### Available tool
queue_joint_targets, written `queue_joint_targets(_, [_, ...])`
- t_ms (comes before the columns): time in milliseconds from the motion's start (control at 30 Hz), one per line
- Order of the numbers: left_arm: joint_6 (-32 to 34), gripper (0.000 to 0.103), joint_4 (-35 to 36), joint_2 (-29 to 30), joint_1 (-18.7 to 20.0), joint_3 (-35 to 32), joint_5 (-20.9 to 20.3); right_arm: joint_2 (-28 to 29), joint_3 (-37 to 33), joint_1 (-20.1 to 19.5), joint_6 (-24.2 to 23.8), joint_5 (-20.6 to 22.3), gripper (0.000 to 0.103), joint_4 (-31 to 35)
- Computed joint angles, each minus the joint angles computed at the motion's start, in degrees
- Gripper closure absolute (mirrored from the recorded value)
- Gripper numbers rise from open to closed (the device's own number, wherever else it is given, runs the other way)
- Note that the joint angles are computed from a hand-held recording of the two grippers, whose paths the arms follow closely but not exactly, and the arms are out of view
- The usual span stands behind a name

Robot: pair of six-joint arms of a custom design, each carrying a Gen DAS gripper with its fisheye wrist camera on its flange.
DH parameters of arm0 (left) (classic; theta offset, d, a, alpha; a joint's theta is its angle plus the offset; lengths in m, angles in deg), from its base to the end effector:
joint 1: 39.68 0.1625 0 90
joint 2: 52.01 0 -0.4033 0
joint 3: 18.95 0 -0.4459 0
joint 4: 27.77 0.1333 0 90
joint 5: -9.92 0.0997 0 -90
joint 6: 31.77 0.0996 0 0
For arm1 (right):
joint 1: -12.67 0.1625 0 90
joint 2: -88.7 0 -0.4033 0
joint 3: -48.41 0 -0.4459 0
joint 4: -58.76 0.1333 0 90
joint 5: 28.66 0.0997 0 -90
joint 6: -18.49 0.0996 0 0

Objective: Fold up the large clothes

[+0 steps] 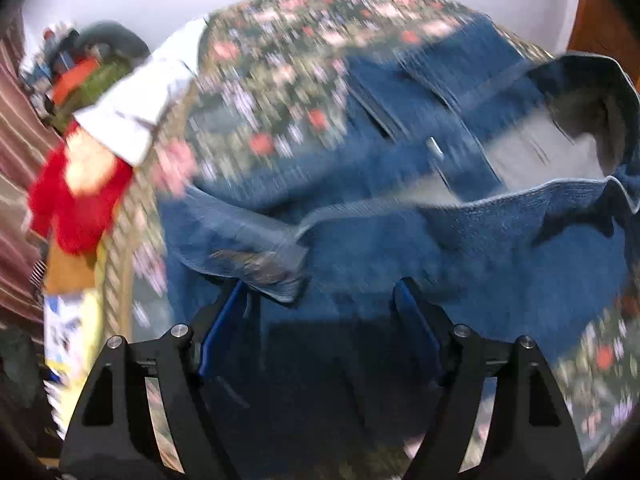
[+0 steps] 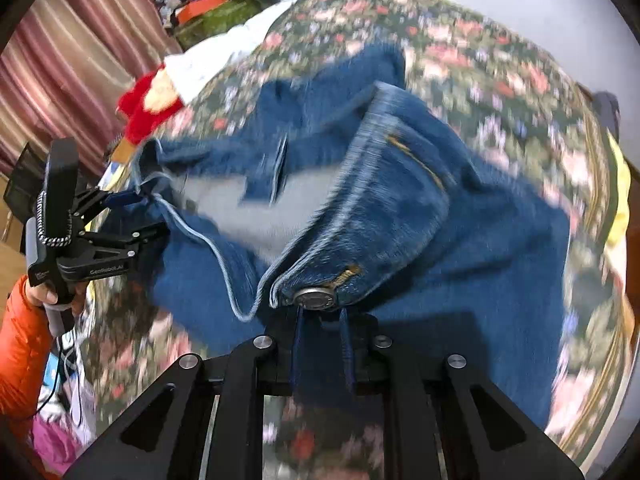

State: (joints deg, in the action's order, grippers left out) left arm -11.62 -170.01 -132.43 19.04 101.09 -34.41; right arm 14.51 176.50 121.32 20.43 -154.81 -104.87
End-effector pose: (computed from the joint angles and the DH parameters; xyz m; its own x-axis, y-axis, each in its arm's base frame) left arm -0.0968 -0.5533 0.2297 -0.4623 0.5025 -0.7306 0.7093 0.7040 0.0354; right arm 0.2285 -0.4438 0.1482 -0.8385 -0.0393 0.5435 -0.2728 0.8937 -0.3562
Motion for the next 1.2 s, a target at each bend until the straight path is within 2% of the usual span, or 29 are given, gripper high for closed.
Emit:
queue_joint_targets(100, [2.6, 0.026, -5.8, 5.6, 0.5, -3.9, 4.8, 2.9, -3.3, -1.2, -2.0, -3.6, 0.091, -5.8])
queue_joint_targets(167, [-0.2, 0.026, -3.4, 8.8, 2.3, -8.3, 5.8, 4.8, -5.4, -2.6, -2.4, -6.8, 0.091, -8.2])
queue_joint_targets(233, [-3.5, 0.024, -0.1, 10.4, 4.0, -11.6, 5.4, 6.6, -7.5, -3.3, -1.7, -11.8, 0.091, -7.7])
queue_joint_targets(267, [-4.2, 0.024, 0.6, 10.5, 4.7, -12.4, 4.8, 6.7, -7.7, -3.7, -2.1, -13.0, 0.091, -7.7])
queue_joint_targets(367, [-3.0, 0.021, -1.1, 9.4, 5.5, -12.3, 4.0, 4.7, -6.0, -5.1, -5.2, -12.3, 0.091, -10.3])
queue_joint_targets(467, [-0.8, 0.021, -6.0, 7.7, 5.1, -11.6, 3.7, 3.1, -4.1, -4.8, -6.5, -14.8, 0.091, -12.2])
queue_joint_targets(567, [-2.5, 0.021, -6.0, 4.5, 5.1, -12.1, -1.9, 0.5, -2.1, -3.8, -9.2, -16.1, 0.091, -12.4])
queue_joint_targets(667, [-1.2, 0.020, -5.1, 2.6, 4.3, -11.5, -1.9, -0.3, -0.8, -2.9, -12.4, -16.2, 0.091, -13.1])
queue_joint_targets(867, [-1.4, 0.016, 2.4, -0.3, 4.9, -8.4, -3.5, 7.1, -2.2, -2.4, -18.3, -25.1, 0.091, -15.1])
queue_joint_targets(967, [-2.4, 0.016, 4.2, 0.3, 5.0, -7.6, -2.5, 11.5, -3.3, -2.6, -23.1, -28.5, 0.091, -20.7])
queue_joint_targets(1100, [-2.1, 0.016, 0.7, -1.7, 3.9, -6.3, -3.1, 13.8, -4.3, -1.9, -25.4, -31.5, 0.091, -23.5])
queue_joint_targets(1200, [-2.0, 0.016, -1.1, -3.5, 3.2, -6.6, -3.9, 13.7, -4.2, -2.1, -25.8, -31.6, 0.089, -24.1])
